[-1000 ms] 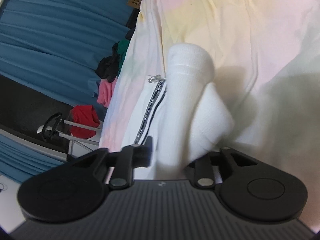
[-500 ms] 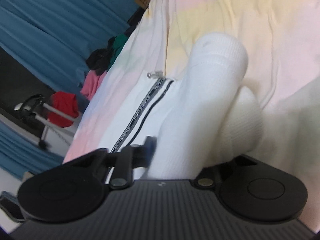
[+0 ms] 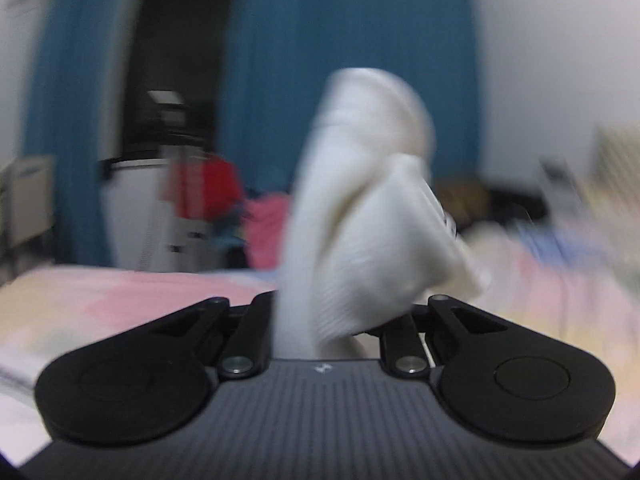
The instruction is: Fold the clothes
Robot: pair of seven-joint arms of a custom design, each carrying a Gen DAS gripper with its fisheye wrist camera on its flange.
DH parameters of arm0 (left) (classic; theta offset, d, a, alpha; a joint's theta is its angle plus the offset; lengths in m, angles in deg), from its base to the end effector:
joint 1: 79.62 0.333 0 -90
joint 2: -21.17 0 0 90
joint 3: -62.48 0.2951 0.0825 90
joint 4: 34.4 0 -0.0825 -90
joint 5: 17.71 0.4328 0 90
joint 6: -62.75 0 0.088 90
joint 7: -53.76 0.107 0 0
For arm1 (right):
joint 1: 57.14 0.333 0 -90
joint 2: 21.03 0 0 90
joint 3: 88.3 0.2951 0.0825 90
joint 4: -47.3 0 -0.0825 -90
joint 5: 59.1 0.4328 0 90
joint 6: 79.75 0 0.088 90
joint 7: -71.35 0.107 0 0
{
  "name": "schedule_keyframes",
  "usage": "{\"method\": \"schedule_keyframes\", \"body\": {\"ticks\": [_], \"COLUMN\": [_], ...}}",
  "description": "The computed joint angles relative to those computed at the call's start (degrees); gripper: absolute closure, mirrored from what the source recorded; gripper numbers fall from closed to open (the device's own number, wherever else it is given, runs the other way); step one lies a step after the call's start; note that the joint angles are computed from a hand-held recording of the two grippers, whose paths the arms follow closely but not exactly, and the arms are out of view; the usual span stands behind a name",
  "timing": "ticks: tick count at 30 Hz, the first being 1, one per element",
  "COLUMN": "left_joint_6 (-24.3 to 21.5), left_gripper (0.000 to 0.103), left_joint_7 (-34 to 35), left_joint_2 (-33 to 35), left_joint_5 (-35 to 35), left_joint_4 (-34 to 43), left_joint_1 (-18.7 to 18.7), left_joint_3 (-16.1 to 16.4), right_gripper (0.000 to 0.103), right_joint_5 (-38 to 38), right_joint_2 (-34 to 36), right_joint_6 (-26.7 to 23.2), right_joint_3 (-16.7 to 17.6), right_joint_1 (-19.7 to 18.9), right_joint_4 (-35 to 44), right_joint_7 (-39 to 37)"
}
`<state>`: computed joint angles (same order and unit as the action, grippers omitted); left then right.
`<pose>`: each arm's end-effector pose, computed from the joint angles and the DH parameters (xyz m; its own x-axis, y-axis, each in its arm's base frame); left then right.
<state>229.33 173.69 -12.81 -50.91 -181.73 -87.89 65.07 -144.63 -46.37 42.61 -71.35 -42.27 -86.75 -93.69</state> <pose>0.4695 -0.0120 0.5242 -0.1840 -0.9738 0.1338 -0.5765 -0.0033 -0.8171 0.4515 0.2410 0.5242 -0.5021 -0.8630 0.0564 -0.1452 0.0198 -0.9892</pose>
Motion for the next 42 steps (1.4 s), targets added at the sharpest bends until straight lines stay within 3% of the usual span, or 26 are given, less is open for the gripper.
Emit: {"method": "schedule_keyframes", "body": {"ticks": [4,6,9,10,12,14,18,22,24,26,29,31,35,38,42], "left_joint_6": [1.3,1.7,-1.6,-1.8,-2.0,-2.4,-3.5,-5.0,-6.5,-9.3,-12.8,-14.6,-18.4,-19.3,-21.0], "left_gripper": [0.014,0.014,0.015,0.015,0.015,0.015,0.015,0.015,0.015,0.015,0.015,0.016,0.023,0.032,0.043], "left_joint_7": [1.5,2.7,1.4,2.0,3.3,4.6,7.8,8.3,8.1,8.2,9.6,12.9,19.1,21.5,25.4], "left_joint_2": [-1.0,-1.4,-1.2,-1.3,-1.5,-1.6,-2.2,-3.1,-4.0,-5.3,-8.6,-10.8,-14.3,-13.8,-10.5], "left_joint_5": [-4.1,-7.3,-8.5,-9.2,-10.8,-13.1,-17.3,-17.4,-17.0,-16.7,-16.3,-17.9,-20.9,-22.6,-25.0], "left_joint_4": [-0.2,-0.5,-0.2,-0.2,-0.2,0.1,0.3,-0.4,-0.7,-0.8,-2.0,-3.0,-4.4,-4.9,-4.5], "left_joint_1": [-2.8,-4.6,-2.9,-3.0,-3.3,-4.0,-5.0,-2.9,-2.0,-1.5,-0.8,-2.2,-3.8,-4.5,-5.8], "left_joint_3": [3.8,6.1,5.9,6.1,6.5,7.3,8.3,6.4,5.9,6.2,6.4,7.9,9.5,8.3,7.6], "right_gripper": [0.086,0.086,0.086,0.085,0.085,0.085,0.085,0.082,0.076,0.064,0.038,0.032,0.032,0.031,0.031], "right_joint_5": [-7.1,-7.9,-4.3,-2.7,-4.4,-2.9,-2.3,1.4,2.8,6.5,18.5,28.3,41.8,46.5,56.5], "right_joint_2": [11.2,17.1,23.8,25.3,26.7,25.3,24.8,28.1,26.5,23.9,16.6,11.2,2.7,3.4,13.3], "right_joint_6": [1.2,3.6,11.5,11.8,8.1,10.5,9.3,10.8,14.5,20.9,32.9,39.9,42.5,43.0,42.8], "right_joint_3": [3.6,3.5,1.5,1.1,0.4,-1.5,-3.0,-4.6,-5.7,-6.8,-8.1,-9.4,-12.5,-12.6,-15.5], "right_joint_1": [3.4,5.7,8.4,9.3,11.5,12.2,15.4,16.5,16.3,15.1,12.8,12.8,13.2,9.8,10.2], "right_joint_4": [8.3,11.1,13.3,13.8,14.0,13.4,14.7,18.1,17.1,15.3,8.9,3.7,-3.4,-1.5,8.0], "right_joint_7": [-8.3,-12.7,-20.9,-22.8,-23.8,-22.3,-22.6,-26.5,-25.4,-26.6,-34.2,-38.7,-42.1,-40.4,-49.9]}}
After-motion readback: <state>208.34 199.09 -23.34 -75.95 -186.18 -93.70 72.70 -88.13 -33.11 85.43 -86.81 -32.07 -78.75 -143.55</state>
